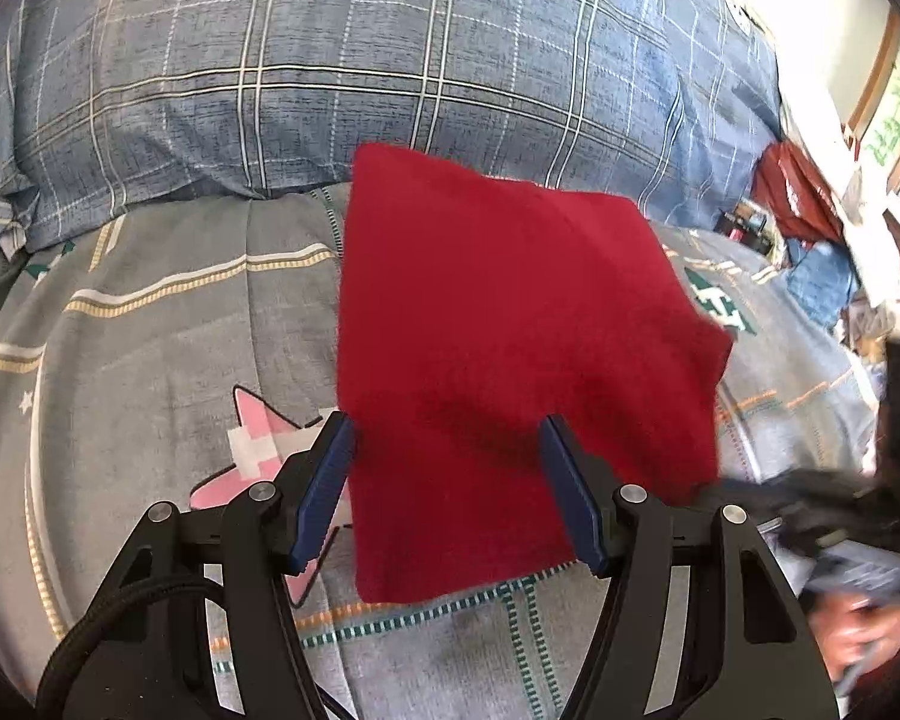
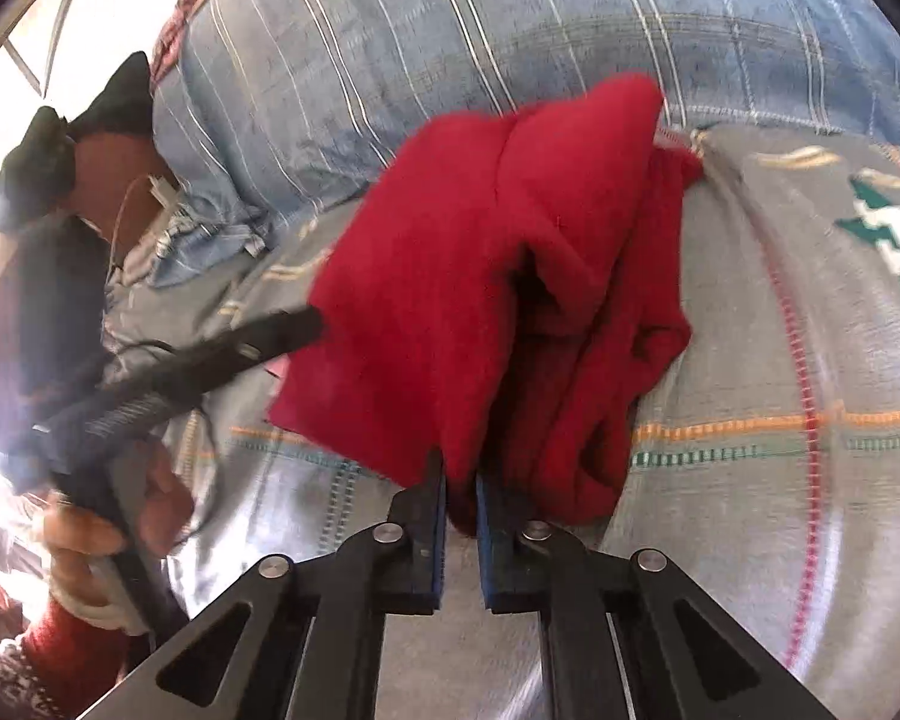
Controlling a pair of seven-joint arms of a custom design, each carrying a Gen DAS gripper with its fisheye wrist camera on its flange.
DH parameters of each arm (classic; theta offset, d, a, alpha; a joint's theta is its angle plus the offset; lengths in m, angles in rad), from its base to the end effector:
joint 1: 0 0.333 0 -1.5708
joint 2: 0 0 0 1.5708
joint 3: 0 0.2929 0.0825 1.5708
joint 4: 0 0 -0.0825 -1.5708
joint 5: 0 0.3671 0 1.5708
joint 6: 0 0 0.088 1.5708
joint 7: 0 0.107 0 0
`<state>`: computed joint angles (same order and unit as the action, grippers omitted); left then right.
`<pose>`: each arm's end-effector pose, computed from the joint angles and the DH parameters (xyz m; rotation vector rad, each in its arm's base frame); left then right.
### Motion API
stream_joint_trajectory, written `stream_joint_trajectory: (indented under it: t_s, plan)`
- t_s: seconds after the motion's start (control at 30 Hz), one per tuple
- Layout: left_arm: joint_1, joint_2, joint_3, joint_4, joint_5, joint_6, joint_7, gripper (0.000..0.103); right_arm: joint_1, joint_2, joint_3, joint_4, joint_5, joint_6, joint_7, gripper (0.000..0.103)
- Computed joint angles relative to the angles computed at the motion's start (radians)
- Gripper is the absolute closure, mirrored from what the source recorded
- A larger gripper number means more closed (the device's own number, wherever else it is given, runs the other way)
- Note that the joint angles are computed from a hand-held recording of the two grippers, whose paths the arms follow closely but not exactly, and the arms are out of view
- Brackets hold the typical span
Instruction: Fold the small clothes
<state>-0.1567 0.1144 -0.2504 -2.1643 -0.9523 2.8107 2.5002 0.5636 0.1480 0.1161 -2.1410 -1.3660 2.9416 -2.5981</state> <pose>0.5349 -0.1853 0.3764 -1.4486 2.4235 -1.0541 0.3935 0.3983 0.3622 -1.5070 1.7798 -0.2781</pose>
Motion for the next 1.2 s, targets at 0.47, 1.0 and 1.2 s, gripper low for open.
stream_joint_trajectory:
  t_s: [0.47,1.0,1.2]
  plan:
    - [-0.022,0.028,-0.027,-0.024,0.139,0.129,-0.064,0.039,0.008,0.079,0.005,0.166,0.203,-0.394,-0.269,0.093]
    - [0.042,0.117,-0.016,0.153,0.131,-0.014,-0.124,0.038,-0.092,-0.012,-0.023,0.042,-0.181,-0.138,0.245,0.029]
    - [0.074,0.187,-0.034,0.245,0.097,-0.108,-0.112,0.034,-0.12,0.054,-0.048,0.098,-0.266,-0.036,0.305,0.023]
